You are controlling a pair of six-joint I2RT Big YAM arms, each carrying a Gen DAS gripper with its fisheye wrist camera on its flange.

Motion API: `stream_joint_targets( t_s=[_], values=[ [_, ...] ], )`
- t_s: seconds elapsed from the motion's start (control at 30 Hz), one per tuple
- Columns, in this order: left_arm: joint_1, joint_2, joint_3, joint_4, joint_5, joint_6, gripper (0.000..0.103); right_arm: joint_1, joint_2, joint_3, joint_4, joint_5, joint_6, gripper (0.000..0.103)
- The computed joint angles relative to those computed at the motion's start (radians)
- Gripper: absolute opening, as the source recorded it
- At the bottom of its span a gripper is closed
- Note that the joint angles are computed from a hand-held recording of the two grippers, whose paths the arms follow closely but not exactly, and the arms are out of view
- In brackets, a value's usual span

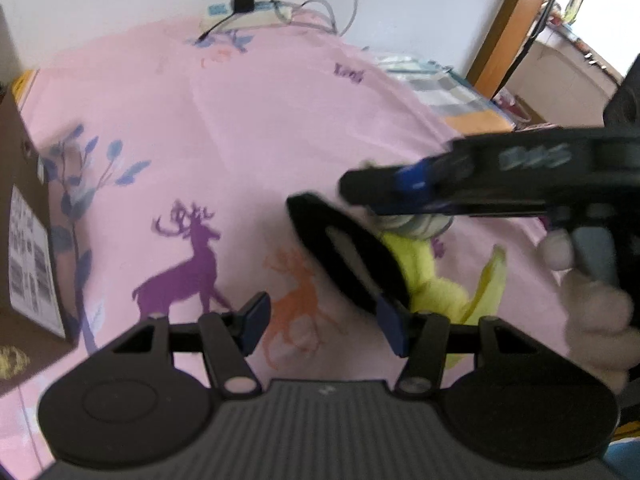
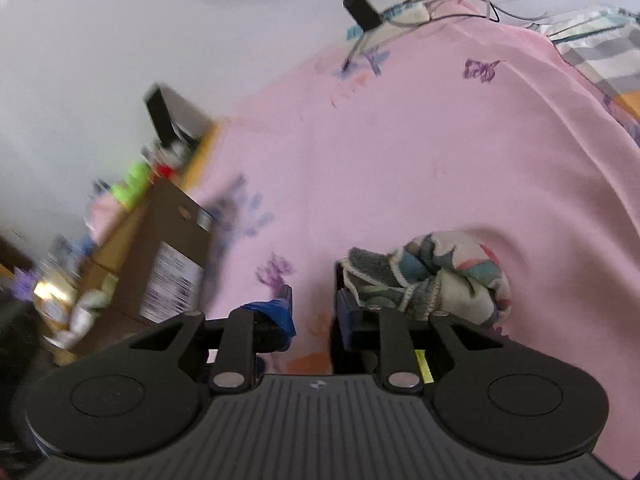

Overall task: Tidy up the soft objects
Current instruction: 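Grasp the teal-grey sock with the right gripper, then carry the teal-grey sock into the cardboard box and release it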

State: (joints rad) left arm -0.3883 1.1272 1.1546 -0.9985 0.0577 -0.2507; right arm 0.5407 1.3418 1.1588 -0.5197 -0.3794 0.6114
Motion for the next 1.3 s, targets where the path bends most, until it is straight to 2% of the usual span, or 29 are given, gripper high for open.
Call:
stream_joint_targets(
  t_s=[0.07, 0.13, 0.17, 0.3, 0.37, 0.47, 0.53, 0.6, 0.67, 0.9, 1.3],
  values=[
    [0.008, 0.001, 0.011, 0.016, 0.026, 0.012, 0.059, -0.042, -0.039, -0.037, 0.063, -0.063, 0.066, 0.012],
    [0.014, 0.008, 0.026, 0.032, 0.054, 0.026, 0.059, -0.066, -0.064, -0.058, 0.11, -0.034, 0.117, 0.012],
    [0.016, 0.015, 0.034, 0.042, 0.068, 0.032, 0.059, -0.074, -0.069, -0.058, 0.102, 0.007, 0.128, 0.012],
    [0.013, 0.064, 0.071, 0.071, 0.103, 0.04, 0.059, -0.091, -0.041, -0.017, -0.039, 0.171, 0.097, 0.013],
    [0.007, 0.095, 0.086, 0.077, 0.113, 0.042, 0.059, -0.1, -0.038, -0.028, -0.062, 0.164, 0.104, 0.013],
    [-0.001, 0.144, 0.106, 0.082, 0.112, 0.022, 0.059, -0.097, -0.018, -0.033, -0.075, 0.096, 0.117, 0.014],
    [-0.014, 0.161, 0.108, 0.1, 0.081, 0.015, 0.054, -0.087, -0.013, -0.041, -0.043, 0.092, 0.135, 0.014],
    [-0.023, 0.163, 0.106, 0.11, 0.083, 0.019, 0.053, -0.079, -0.002, -0.026, -0.057, 0.086, 0.122, 0.015],
    [-0.034, 0.157, 0.1, 0.12, 0.061, 0.026, 0.049, -0.072, -0.004, -0.027, -0.061, 0.101, 0.116, 0.016],
    [-0.041, 0.139, 0.09, 0.114, 0.059, 0.026, 0.044, -0.054, -0.006, -0.023, -0.064, 0.13, 0.034, 0.013],
    [-0.005, -0.021, 0.036, 0.116, 0.025, -0.005, 0.043, 0.027, -0.071, -0.033, 0.021, 0.164, -0.034, 0.013]
  ],
)
